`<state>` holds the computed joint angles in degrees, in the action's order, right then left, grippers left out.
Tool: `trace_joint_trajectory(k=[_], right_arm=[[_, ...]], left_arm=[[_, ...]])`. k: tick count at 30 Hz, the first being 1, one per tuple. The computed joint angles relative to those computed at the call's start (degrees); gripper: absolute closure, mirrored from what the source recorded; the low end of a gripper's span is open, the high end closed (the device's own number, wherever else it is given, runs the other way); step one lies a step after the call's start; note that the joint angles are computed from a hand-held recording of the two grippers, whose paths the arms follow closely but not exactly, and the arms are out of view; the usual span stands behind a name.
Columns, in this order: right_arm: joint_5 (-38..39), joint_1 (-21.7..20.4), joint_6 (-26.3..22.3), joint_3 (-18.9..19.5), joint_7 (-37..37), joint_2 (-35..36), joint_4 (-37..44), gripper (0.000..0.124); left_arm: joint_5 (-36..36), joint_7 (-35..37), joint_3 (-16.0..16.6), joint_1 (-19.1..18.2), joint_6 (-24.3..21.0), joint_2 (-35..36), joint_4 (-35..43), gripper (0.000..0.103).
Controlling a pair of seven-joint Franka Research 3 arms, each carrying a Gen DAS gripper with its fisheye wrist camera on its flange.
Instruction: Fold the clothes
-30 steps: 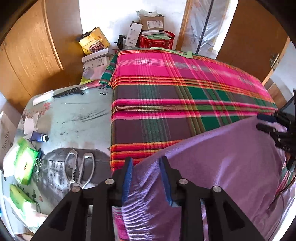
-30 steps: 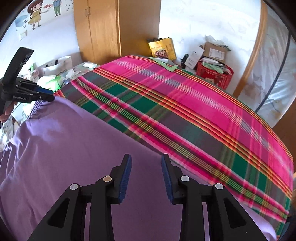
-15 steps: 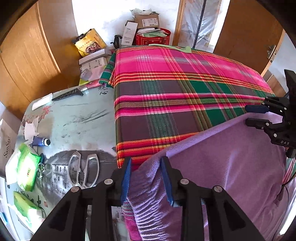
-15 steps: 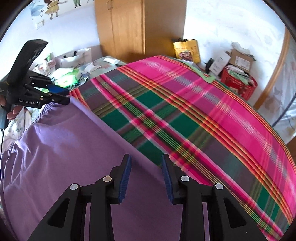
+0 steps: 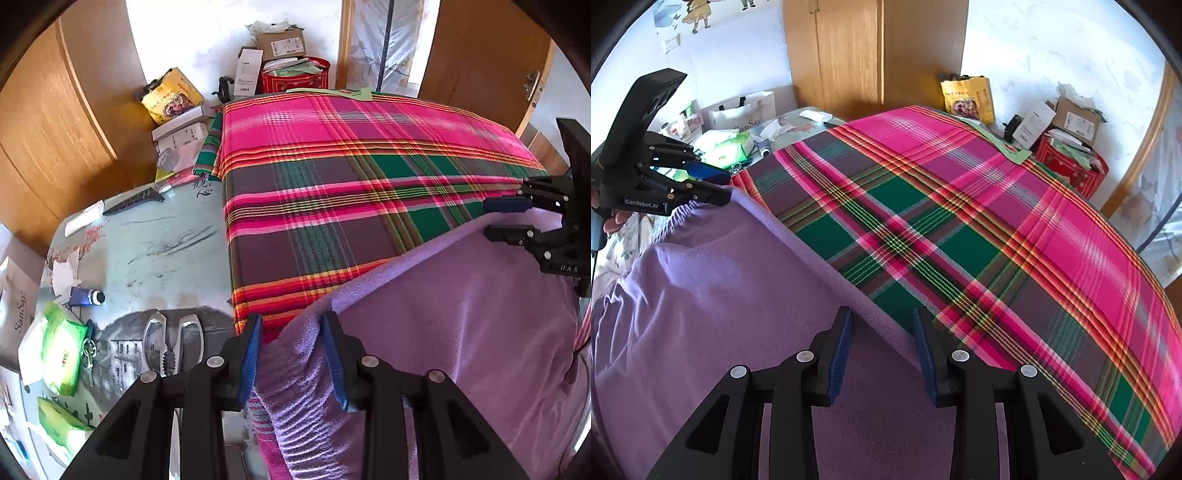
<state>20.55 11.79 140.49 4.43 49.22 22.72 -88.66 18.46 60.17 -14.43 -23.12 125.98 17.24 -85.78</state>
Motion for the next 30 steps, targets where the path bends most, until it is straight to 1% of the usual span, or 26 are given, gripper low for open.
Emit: trace_joint_trajectory(k=[4, 6, 9, 13, 16, 18, 19, 20, 21, 22, 23, 24, 25, 30], right_arm=[[1.1, -0.4, -0.4, 0.2, 0.2, 0.1, 0.2, 0.089], [1.7, -0.6, -0.6, 0.3, 0.2, 0.2, 0.3, 0.089], [2.3, -0.7, -0.4, 0.4, 0.2, 0.0, 0.0, 0.089], [2.8, -0.8, -0.3, 0.4, 0.2, -0.1, -0.3, 0.089], [2.9, -0.7, 0.0, 0.3, 0.5, -0.2, -0.5, 0.089], [2.9, -0.7, 0.0, 0.3, 0.7, -0.4, -0.7, 0.089], [2.9, -0.6, 0.0, 0.3, 0.8, -0.4, -0.8, 0.091], [2.9, -0.6, 0.1, 0.3, 0.8, -0.5, -0.9, 0.095], [3.3, -0.9, -0.7, 0.5, 0.6, -0.5, -0.7, 0.099], [3.6, -0.9, -1.0, 0.6, 0.5, -0.6, -0.7, 0.105], [3.3, -0.7, -1.0, 0.5, 0.7, -0.8, -0.8, 0.107], [3.1, -0.5, -0.9, 0.4, 0.9, -1.1, -1.2, 0.11], [2.9, -0.4, -0.7, 0.3, 1.1, -1.4, -1.5, 0.115], [4.0, -0.4, 1.1, 0.4, 1.0, -3.9, -4.5, 0.117]], left_arm=[[3.9, 2.2, 0.1, -1.0, 0.9, -0.6, -1.2, 0.069], [4.4, 3.4, 0.0, -1.1, 1.1, -0.6, -1.3, 0.069], [3.3, 4.2, -0.2, -0.9, 1.2, -0.2, -0.8, 0.069], [-1.0, 5.2, -0.5, 0.8, 3.1, -0.8, -2.0, 0.069], [-1.8, 4.6, -0.4, 1.0, 4.6, -1.5, -3.4, 0.069], [-0.7, 3.6, -0.2, 0.6, 4.3, -1.5, -3.2, 0.07], [0.0, 3.0, 0.0, 0.3, 4.1, -1.4, -3.1, 0.072], [0.7, 2.3, 0.1, 0.1, 3.8, -1.4, -2.9, 0.084], [1.3, 1.6, 0.2, 0.0, 3.6, -1.4, -2.8, 0.089], [1.6, 0.9, 0.3, -0.1, 3.9, -1.6, -2.9, 0.09], [2.0, 0.1, 0.4, -0.1, 4.4, -1.9, -3.2, 0.095], [2.7, -0.7, 0.5, -0.3, 4.5, -2.1, -3.4, 0.096], [3.7, -1.4, 0.6, -0.5, 4.6, -2.3, -3.5, 0.096], [9.2, -4.1, 0.8, -2.0, 3.0, -2.7, -2.9, 0.1]])
